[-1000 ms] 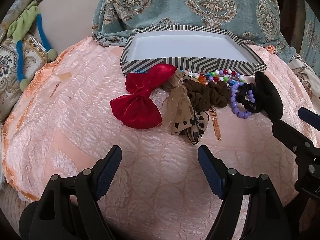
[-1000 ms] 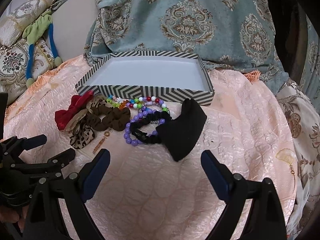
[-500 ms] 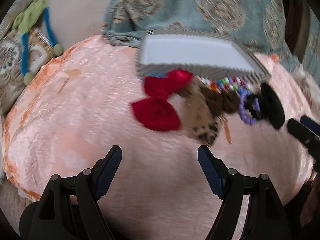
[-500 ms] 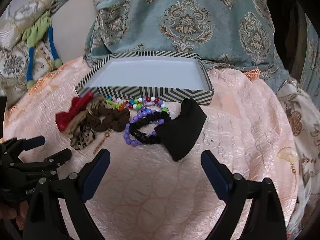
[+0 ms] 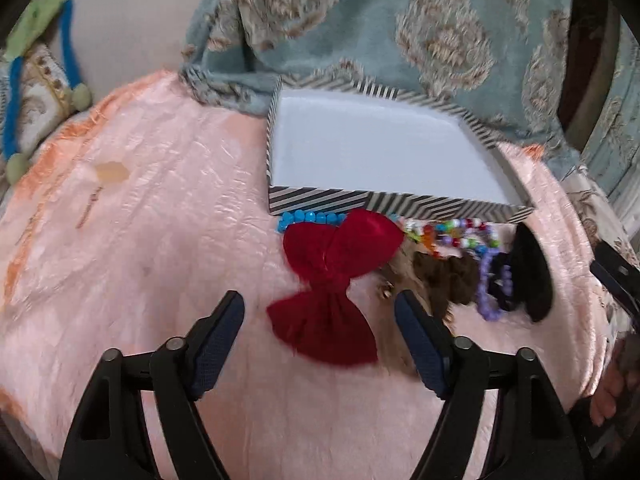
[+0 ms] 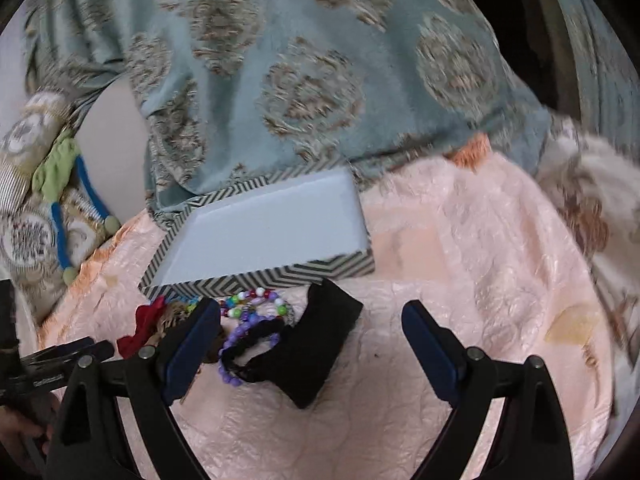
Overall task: Organize jewelry
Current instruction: 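Grasp the red velvet bow with the left tool while the right grasps the black clip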
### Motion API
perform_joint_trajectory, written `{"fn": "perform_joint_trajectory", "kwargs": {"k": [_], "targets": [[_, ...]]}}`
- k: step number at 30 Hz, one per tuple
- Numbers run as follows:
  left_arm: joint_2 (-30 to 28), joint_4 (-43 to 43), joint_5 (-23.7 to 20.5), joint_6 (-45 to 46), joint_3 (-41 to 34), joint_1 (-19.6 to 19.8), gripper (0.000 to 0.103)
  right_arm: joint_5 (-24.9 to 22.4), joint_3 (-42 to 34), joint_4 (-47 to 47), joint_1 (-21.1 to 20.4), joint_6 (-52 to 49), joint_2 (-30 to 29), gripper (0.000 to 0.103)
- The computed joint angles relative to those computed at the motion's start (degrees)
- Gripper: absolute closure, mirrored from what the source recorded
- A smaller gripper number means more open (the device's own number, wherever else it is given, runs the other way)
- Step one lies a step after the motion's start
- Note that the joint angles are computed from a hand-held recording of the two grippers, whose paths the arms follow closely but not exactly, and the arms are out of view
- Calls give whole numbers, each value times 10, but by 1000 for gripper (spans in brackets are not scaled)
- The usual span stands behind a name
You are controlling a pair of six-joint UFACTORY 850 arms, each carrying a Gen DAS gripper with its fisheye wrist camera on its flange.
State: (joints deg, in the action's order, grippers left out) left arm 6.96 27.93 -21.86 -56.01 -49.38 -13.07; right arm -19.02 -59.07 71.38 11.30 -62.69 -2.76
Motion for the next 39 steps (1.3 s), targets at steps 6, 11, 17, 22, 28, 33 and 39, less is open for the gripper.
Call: {"fn": "perform_joint_trajectory", "kwargs": {"k": [6, 11, 17, 22, 28, 33, 39], "targets": [[-59, -84, -13, 74, -30, 14, 53, -16, 2, 17, -9, -9, -6, 8], [-45, 47, -36, -61, -19, -4, 103, -9, -9, -53, 2, 54, -21, 8], [7, 35, -8, -116, 17, 24, 103, -53, -17, -51, -7, 60, -35, 8], [15, 36, 5, -122, 20, 24, 103, -69, -24, -90, 7, 68, -45, 9], [5, 4, 6, -86, 12, 23, 103, -32, -50, -136, 13, 148, -76, 9], [3, 29, 1, -101, 9, 14, 103, -78, -98, -154, -14, 246, -135, 36], [-3, 44, -7, -107, 5, 8, 103, -66, -101, -209, 2, 260, -138, 44]]}}
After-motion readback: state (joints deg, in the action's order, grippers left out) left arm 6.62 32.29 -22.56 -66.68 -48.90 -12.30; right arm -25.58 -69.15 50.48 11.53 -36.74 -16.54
